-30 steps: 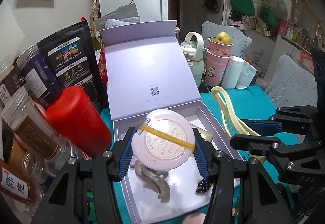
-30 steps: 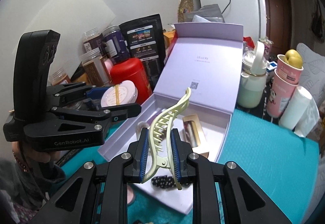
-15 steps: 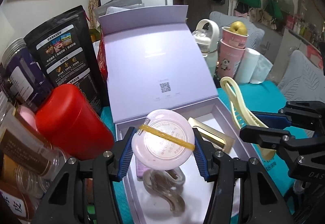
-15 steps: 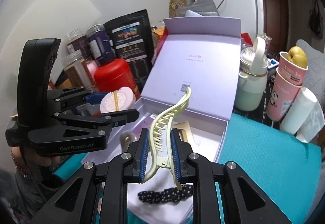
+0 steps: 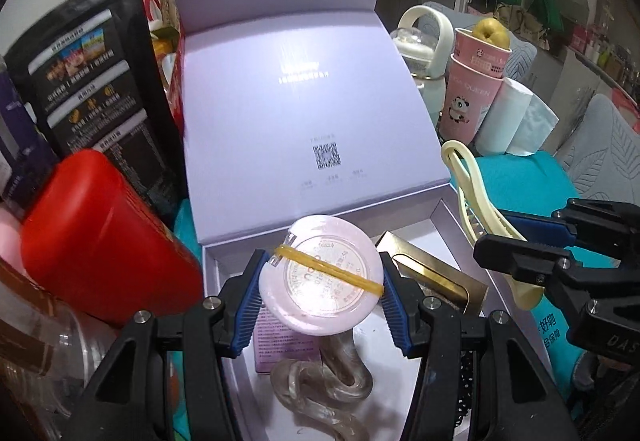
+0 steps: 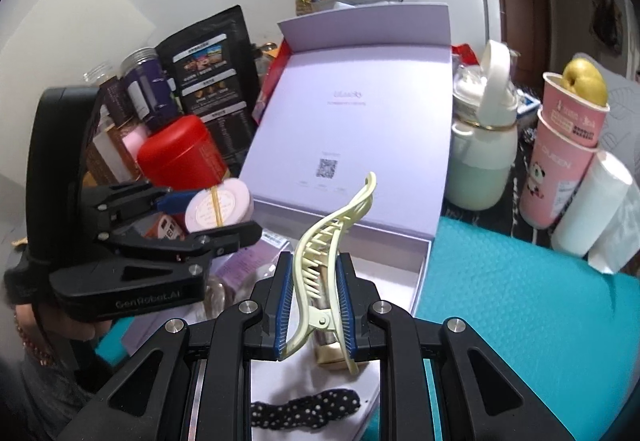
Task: Organize rigid objects
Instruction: 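Lower the pink compact into the box with the left gripper while the right lowers the claw clip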
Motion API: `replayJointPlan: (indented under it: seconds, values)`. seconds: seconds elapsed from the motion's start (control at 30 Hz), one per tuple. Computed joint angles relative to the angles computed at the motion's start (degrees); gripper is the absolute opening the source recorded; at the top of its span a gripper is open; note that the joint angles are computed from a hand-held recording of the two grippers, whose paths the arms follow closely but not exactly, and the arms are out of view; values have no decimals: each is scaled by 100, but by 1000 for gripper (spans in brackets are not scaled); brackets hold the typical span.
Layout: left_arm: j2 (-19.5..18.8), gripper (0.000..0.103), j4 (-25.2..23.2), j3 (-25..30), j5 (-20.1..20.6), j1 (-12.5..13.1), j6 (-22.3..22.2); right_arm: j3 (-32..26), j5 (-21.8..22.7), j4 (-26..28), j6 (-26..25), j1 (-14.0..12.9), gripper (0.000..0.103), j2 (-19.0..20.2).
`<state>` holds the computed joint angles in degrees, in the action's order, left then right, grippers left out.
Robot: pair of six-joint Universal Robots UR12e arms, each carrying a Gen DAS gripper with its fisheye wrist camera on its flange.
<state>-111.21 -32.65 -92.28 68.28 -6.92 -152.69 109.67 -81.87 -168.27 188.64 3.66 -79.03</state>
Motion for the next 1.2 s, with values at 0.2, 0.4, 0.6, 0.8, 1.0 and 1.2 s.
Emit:
replayJointPlan:
  seconds: [0.2, 0.4, 0.6, 0.8, 1.0, 1.2]
  values:
    - [-116, 53, -157, 87, -109, -9, -43, -28, -27, 245, -16, -39, 21, 62]
    - [-251, 53, -480, 213, -47, -69, 27, -79, -381, 498, -84, -12, 21, 147]
    - [-306, 53, -753, 242, 66, -116, 183, -58, -299, 466, -108, -45, 21, 215]
    - [-374, 53, -1017, 346, 154, -123, 13, -18, -381, 193, -396, 23, 21, 265]
    - [-388, 53, -1032, 368, 332, -171, 1, 8, -131, 128, -281, -30, 22, 274]
    - [-425, 53, -1018, 409, 553, -234, -65, -32, -97, 247, -204, -26, 25, 321]
